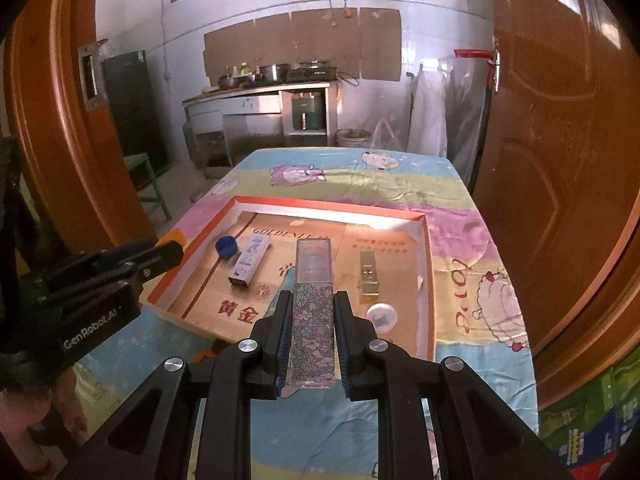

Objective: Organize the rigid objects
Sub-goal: 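Lift the orange cap and clear box toward the lid, then open the left gripper in the lid while the right gripper carries the clear box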

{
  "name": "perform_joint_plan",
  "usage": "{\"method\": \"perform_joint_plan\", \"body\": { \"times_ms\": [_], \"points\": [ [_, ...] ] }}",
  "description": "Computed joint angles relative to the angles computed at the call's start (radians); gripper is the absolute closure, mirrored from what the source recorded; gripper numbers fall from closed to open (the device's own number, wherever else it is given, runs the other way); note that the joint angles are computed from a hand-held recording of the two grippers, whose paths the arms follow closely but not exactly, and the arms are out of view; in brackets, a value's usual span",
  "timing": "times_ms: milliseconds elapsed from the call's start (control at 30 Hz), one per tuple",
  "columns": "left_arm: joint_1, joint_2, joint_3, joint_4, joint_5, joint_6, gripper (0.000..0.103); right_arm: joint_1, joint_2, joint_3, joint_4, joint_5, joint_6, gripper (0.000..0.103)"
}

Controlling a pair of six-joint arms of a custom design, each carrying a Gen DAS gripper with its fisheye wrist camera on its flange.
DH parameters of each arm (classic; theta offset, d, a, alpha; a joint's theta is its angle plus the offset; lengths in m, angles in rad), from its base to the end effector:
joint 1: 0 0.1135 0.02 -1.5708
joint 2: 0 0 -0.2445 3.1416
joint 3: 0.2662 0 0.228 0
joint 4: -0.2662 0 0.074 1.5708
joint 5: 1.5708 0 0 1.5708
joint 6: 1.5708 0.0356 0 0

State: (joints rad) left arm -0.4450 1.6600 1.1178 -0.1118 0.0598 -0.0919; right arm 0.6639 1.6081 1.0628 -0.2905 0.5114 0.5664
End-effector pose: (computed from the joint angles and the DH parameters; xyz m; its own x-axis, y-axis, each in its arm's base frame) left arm 0.3133 -0.1518 0.2283 -0.5902 0.1800 -0.7870 0.4201 0.9009 -0.1090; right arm 0.2618 0.1827 0.2171 -0.6427 0.0913 -0.7607 0.0782 0.9955 0.0535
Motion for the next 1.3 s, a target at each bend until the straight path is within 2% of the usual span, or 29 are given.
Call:
{"method": "perform_joint_plan", "body": {
  "times_ms": [333, 867, 1300],
  "points": [
    [-0.026, 0.089, 0.105, -0.033, -0.049, 0.004, 0.073, -0.065, 0.022, 0.011, 0.013, -0.047, -0.028, 0.082],
    [-0.050, 0.244, 0.289, -0.105, -0.070, 0.017, 0.073, -0.194, 0.069, 0.035, 0.042, -0.132, -0.106, 0.083],
    [-0.061, 0.419, 0.533, -0.232, -0.043, 0.001, 0.073, -0.332, 0.135, 0.079, 0.051, -0.248, -0.181, 0.083]
  ]
}}
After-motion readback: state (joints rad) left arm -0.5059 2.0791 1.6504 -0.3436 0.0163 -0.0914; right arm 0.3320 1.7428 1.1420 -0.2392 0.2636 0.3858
